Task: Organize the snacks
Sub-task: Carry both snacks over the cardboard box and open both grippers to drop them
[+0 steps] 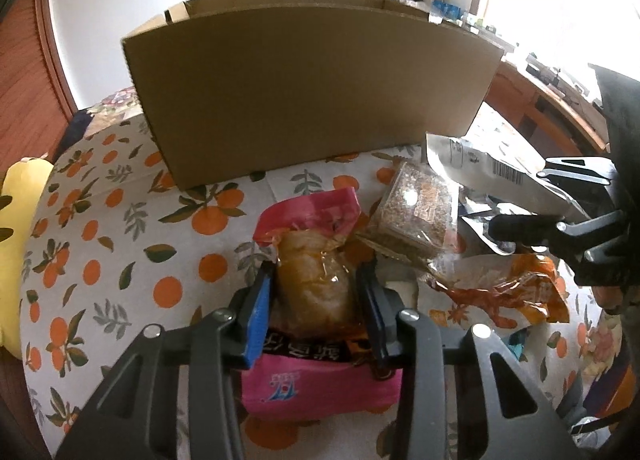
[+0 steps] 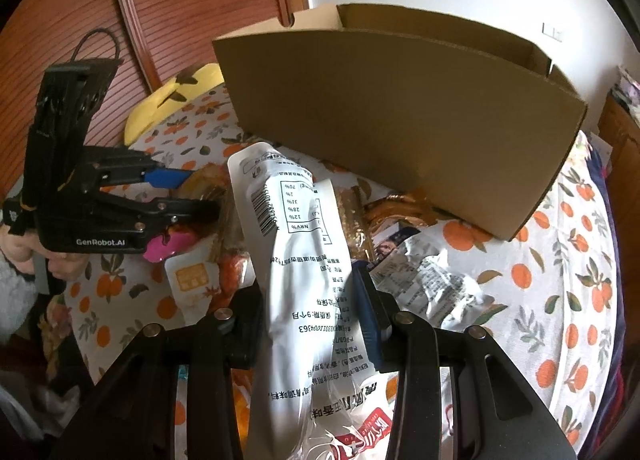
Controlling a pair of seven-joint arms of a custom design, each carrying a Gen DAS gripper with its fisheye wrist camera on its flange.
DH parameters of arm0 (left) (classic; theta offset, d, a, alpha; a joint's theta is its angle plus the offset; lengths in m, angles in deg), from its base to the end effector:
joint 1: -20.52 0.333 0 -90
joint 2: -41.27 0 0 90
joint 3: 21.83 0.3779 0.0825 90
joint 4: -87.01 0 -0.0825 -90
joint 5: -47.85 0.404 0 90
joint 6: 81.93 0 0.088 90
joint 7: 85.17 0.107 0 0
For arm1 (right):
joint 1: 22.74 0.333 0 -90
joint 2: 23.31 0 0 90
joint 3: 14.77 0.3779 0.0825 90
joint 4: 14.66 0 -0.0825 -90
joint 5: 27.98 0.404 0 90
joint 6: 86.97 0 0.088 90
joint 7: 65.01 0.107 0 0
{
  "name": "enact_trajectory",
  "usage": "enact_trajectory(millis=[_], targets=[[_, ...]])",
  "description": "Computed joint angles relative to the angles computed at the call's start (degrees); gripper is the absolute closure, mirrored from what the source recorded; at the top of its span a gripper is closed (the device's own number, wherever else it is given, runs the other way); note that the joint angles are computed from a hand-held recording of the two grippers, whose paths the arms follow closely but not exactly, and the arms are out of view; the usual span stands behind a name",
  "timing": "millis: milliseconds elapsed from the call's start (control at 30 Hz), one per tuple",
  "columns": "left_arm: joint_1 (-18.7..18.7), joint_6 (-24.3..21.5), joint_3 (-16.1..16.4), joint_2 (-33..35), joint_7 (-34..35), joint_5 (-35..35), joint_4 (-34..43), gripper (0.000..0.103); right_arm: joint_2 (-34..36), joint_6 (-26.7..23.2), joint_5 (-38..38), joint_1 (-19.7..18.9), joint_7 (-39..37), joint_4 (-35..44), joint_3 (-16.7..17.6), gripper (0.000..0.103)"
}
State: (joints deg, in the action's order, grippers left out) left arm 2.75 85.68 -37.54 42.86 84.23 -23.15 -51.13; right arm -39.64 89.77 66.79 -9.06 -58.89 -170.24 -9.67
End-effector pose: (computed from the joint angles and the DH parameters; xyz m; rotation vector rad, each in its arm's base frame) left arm 0.4604 -0.2327 0.3727 -1.0580 2.6184 -0.9400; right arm 0.3735 0.0407 0.3791 -1.8880 1.6004 -0.4316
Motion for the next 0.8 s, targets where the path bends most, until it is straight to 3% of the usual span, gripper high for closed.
enact_trajectory(millis=[400, 667, 800], targets=[[0.1, -1.1, 1.7, -6.2, 7.7, -9.5, -1.3, 0.063, -4.8, 3.7, 0.4, 0.3, 1.2, -1.0, 3.1, 0.064], [-0.9, -2.2, 2.4, -9.7, 9.8, -11.8, -0.3, 0.063, -7.5, 6.5, -9.8, 3.2, 11.7, -1.8, 1.5, 0.064], [-0.8, -2.5, 2.7, -9.3, 9.5, -11.2, 1.8, 0.063, -8.3, 6.7, -17.3, 1.8, 18.9, -2.3, 2.5, 0.064]])
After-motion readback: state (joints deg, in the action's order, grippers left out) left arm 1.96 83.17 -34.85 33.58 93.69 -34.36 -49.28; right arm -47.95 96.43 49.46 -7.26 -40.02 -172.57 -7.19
